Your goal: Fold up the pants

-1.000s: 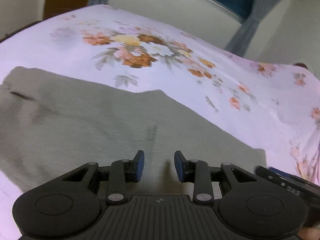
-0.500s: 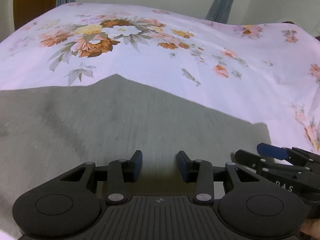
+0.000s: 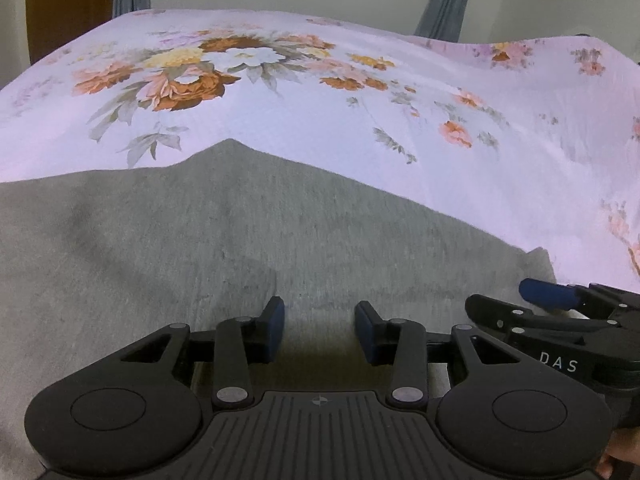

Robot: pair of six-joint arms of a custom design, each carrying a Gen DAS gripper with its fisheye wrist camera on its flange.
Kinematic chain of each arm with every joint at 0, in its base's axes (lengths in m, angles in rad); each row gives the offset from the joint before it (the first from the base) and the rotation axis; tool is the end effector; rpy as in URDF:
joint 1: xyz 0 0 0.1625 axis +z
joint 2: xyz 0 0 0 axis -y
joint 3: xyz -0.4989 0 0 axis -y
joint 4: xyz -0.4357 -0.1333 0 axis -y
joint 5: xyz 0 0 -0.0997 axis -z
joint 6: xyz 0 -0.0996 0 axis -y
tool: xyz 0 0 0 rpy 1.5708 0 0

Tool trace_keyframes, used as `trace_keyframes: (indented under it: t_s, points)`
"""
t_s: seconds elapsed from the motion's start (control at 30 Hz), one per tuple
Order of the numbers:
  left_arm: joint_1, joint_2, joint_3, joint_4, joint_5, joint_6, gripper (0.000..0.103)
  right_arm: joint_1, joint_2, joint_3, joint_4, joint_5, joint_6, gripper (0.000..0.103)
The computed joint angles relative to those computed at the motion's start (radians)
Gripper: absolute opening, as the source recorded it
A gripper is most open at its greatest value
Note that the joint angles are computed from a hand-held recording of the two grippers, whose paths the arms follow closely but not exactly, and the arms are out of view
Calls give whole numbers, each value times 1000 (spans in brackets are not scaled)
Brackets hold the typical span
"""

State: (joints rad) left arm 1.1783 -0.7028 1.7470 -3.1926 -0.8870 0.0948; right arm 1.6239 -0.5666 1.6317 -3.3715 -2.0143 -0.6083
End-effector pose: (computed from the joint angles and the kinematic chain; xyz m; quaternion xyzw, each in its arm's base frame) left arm -0.0961 -0.7452 0.0981 0.1252 0.8995 -0.3130 0.2780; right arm 0.1311 -0.7604 0.0493 0.2208 -0.8866 0.2811 0.2935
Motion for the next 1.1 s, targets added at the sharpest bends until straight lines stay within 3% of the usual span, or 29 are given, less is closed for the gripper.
trace_keyframes:
  t_s: [0.6,0.93,1.1]
  points:
    - [-42,-70,195,-118,31,18,40,16,-62,197,-127,-14,13,70]
    - [-53,-102,240,-133,20,13,40,35,-76,210,-108,-39,39,70]
    - [-73,-131,276,-203,53,35,41,51,-82,201,-93,12,86,68]
